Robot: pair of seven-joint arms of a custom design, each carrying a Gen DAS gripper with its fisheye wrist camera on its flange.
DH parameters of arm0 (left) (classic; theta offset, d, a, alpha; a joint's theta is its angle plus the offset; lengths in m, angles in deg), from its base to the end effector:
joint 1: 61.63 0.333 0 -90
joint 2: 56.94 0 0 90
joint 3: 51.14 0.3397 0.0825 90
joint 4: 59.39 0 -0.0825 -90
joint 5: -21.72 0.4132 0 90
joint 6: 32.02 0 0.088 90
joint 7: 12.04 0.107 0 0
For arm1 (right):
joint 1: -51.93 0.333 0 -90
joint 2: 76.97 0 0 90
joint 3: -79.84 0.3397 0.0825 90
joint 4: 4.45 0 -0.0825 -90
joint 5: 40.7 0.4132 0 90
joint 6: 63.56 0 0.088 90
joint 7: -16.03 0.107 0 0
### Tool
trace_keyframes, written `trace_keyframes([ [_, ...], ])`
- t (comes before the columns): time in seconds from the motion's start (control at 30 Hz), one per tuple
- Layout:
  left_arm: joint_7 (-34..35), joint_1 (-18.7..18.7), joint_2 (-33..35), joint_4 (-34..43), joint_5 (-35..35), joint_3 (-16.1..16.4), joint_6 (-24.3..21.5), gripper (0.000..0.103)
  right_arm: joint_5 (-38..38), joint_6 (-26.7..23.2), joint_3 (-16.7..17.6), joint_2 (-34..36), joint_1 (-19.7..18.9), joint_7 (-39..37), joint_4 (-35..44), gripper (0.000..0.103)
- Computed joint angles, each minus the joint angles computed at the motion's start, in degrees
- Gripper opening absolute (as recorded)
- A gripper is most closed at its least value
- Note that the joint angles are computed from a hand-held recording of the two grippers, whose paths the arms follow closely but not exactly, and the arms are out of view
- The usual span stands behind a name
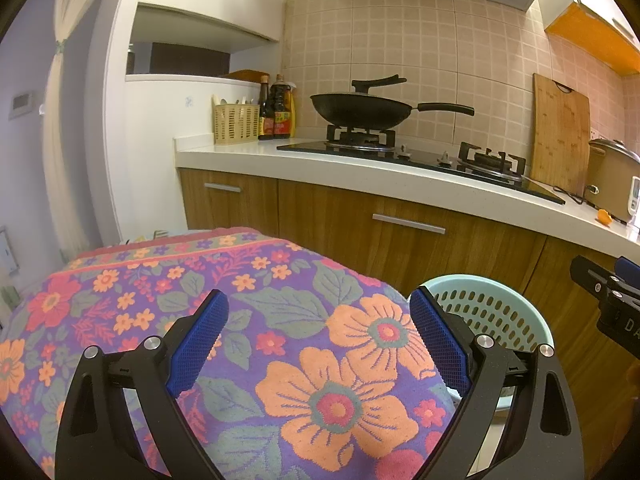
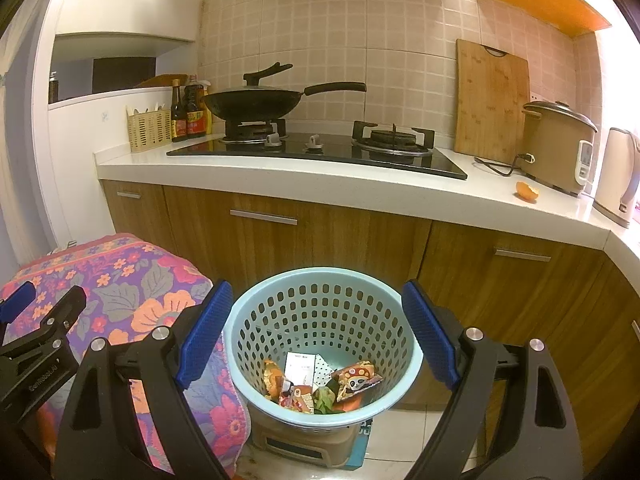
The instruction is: Collect trash
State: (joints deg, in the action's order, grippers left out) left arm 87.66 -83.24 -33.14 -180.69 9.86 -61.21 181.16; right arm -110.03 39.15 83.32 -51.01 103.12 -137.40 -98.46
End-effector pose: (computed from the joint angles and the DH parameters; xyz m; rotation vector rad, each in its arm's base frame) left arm 0.5699 -0.3062 0.3606 -1.2164 1.8562 -1.2691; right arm 0.4751 0.5228 0.3851 -1.0891 2.0371 -1.2913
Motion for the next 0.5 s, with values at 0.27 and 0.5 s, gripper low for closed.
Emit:
trace_keyframes([
  [0.27,0.31,-0.26,0.09,0.02,-0.29,0.15,0.26,0.089,-0.09,0.25,-0.02,-0.11,-0.05,0.09,-0.15,0.082],
  [0.5,1.31,-0.92,0.22,-0.11,-1.45,0.47,0.94,0.089,0.00,0.17,0.01,-0.10,0.00,0.22,-0.14,0.082],
])
